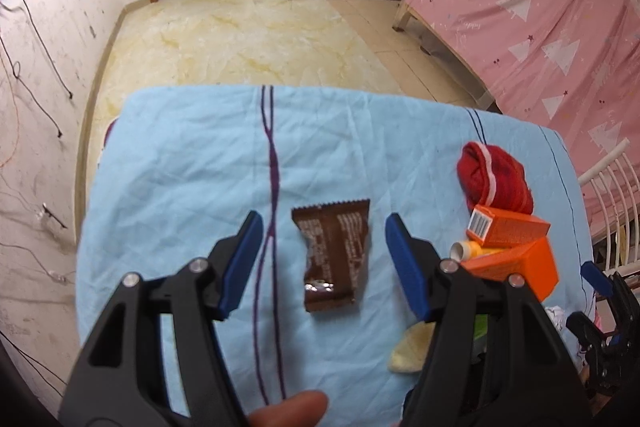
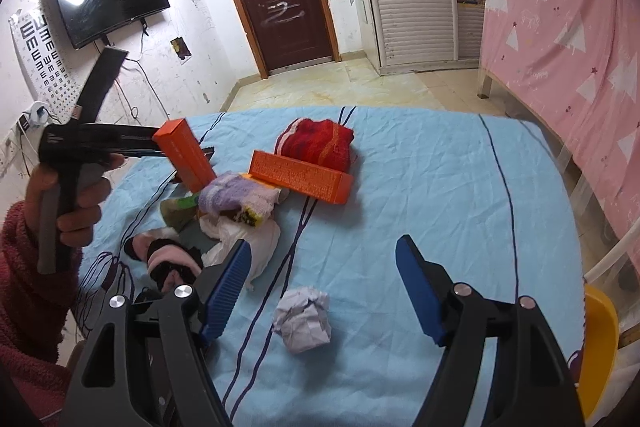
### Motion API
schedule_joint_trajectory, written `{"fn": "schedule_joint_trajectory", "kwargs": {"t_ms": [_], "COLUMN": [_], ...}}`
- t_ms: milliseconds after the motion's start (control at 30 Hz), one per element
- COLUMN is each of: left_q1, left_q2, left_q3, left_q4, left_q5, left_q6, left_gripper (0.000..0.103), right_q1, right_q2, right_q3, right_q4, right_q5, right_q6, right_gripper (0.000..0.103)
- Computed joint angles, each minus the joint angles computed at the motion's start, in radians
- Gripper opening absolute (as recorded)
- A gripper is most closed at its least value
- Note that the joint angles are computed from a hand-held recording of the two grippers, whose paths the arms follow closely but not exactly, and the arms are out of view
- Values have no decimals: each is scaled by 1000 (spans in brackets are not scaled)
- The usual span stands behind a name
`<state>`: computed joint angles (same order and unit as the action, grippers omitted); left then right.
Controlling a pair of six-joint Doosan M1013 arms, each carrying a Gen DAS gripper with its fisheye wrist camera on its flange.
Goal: Collect trash
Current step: 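Grasp the brown chocolate bar with the left tool while the right tool grasps the crumpled white paper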
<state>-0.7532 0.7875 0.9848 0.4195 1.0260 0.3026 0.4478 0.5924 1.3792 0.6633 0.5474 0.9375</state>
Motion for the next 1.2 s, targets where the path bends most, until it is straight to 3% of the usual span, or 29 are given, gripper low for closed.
{"fn": "schedule_joint_trajectory", "kwargs": {"t_ms": [233, 700, 867, 1000, 1200], "left_q1": [-1, -6, -10, -10, -7], "left_q2": [20, 40, 34, 21, -6], "left_q3": [-23, -48, -33, -11, 31], "left_q4": [-32, -49, -24, -25, -16], "left_q5": [14, 21, 37, 19, -4], "left_q6": [8, 3, -30, -33, -62], "left_gripper": [61, 31, 23, 22, 22], "right_q1": [-9, 15, 19, 20, 21], "right_q2": [-3, -1, 3, 7, -4], "right_q3": [16, 29, 26, 20, 38], "right_q4": [-9, -90, -89, -95, -78], "right_q5": [25, 13, 28, 41, 8], "right_q6": [16, 26, 11, 18, 5], "right_gripper": [69, 68, 56, 27, 26]}}
